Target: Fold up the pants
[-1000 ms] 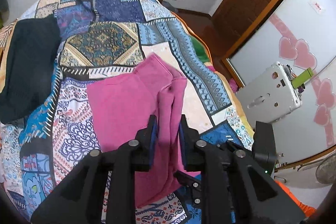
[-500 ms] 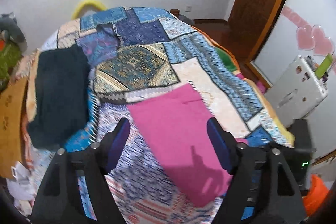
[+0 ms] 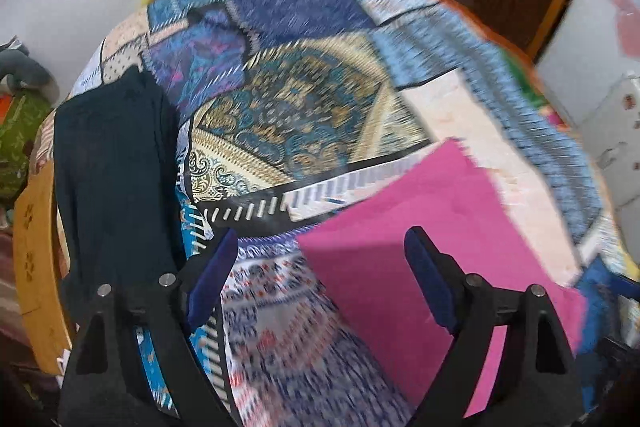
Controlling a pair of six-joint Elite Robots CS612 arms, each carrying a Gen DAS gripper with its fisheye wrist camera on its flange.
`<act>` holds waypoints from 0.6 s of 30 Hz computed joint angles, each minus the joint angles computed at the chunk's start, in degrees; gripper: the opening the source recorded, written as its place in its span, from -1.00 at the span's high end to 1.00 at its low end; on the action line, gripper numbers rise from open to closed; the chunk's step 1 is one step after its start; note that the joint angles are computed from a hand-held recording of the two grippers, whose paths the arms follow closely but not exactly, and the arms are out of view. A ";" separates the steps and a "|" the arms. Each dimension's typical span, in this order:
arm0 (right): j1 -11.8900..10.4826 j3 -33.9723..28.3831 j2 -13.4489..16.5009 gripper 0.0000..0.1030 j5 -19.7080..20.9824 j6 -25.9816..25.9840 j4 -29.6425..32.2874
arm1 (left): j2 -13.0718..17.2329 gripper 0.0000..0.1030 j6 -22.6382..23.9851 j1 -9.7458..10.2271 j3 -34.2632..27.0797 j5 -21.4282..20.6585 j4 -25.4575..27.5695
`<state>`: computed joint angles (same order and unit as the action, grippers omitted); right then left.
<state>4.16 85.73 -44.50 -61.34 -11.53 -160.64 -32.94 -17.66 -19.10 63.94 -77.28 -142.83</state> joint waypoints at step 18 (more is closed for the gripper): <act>0.74 -0.88 0.48 -0.45 0.88 -0.37 -0.13 | -0.42 -0.72 9.45 0.11 2.26 3.32 8.21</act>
<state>4.90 84.85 -44.02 -60.46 -11.90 -160.78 -33.36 -8.20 -19.00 66.20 -73.96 -134.62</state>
